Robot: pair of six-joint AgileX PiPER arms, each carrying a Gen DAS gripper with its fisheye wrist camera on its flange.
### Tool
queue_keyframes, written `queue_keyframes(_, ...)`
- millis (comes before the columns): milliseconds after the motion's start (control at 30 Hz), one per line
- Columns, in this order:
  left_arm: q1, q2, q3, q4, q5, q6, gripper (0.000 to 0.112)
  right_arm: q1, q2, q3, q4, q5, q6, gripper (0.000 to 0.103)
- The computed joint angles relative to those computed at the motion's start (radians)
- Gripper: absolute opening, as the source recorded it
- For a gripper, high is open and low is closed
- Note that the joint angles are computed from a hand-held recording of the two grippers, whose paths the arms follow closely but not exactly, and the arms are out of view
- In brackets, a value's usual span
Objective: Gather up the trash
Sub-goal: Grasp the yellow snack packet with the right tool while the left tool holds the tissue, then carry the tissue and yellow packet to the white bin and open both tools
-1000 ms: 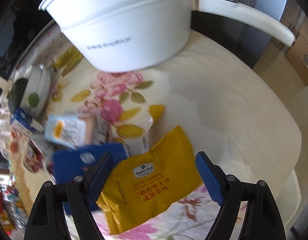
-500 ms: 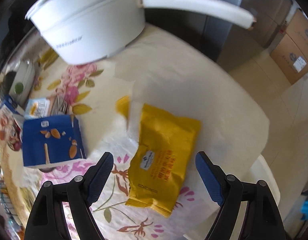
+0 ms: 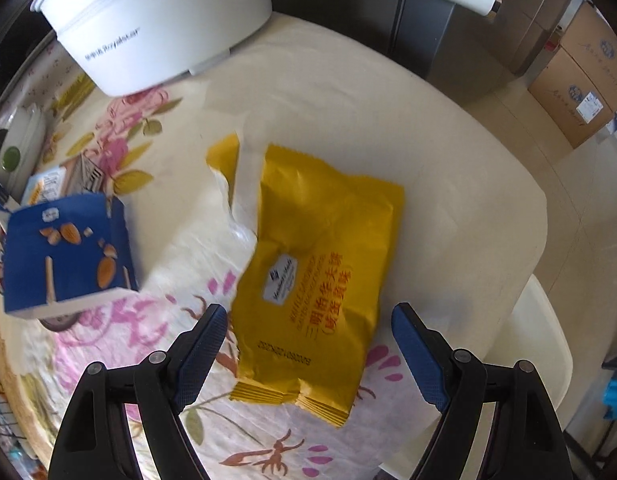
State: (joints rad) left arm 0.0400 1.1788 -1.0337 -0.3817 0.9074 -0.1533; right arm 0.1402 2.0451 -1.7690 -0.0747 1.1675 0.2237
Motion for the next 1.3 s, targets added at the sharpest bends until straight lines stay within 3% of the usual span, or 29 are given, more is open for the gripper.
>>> queue_keyframes(67,-0.016,-0.001,-0.006,0.026,-0.002,-0.017,0.029,0.008,-0.018,0.033,-0.006,-0.017,-0.011,0.084)
queue_keyframes(200,-0.047,-0.003,-0.009,0.058,-0.003,-0.048,0.029,0.004,-0.060,0.085,-0.002,-0.037,-0.051,0.062)
queue_keyframes(333,-0.087,-0.005,-0.007,0.092,-0.007,-0.083,0.029,-0.010,-0.122,0.136,-0.013,-0.044,-0.073,0.058)
queue_keyframes(733,-0.276,0.015,-0.019,0.236,-0.030,-0.232,0.029,-0.132,-0.384,0.342,0.082,-0.076,-0.264,0.057)
queue_keyframes(1300,-0.607,0.215,-0.128,0.414,-0.094,-0.454,0.029,-0.484,-0.511,0.393,0.328,0.007,-0.681,0.057)
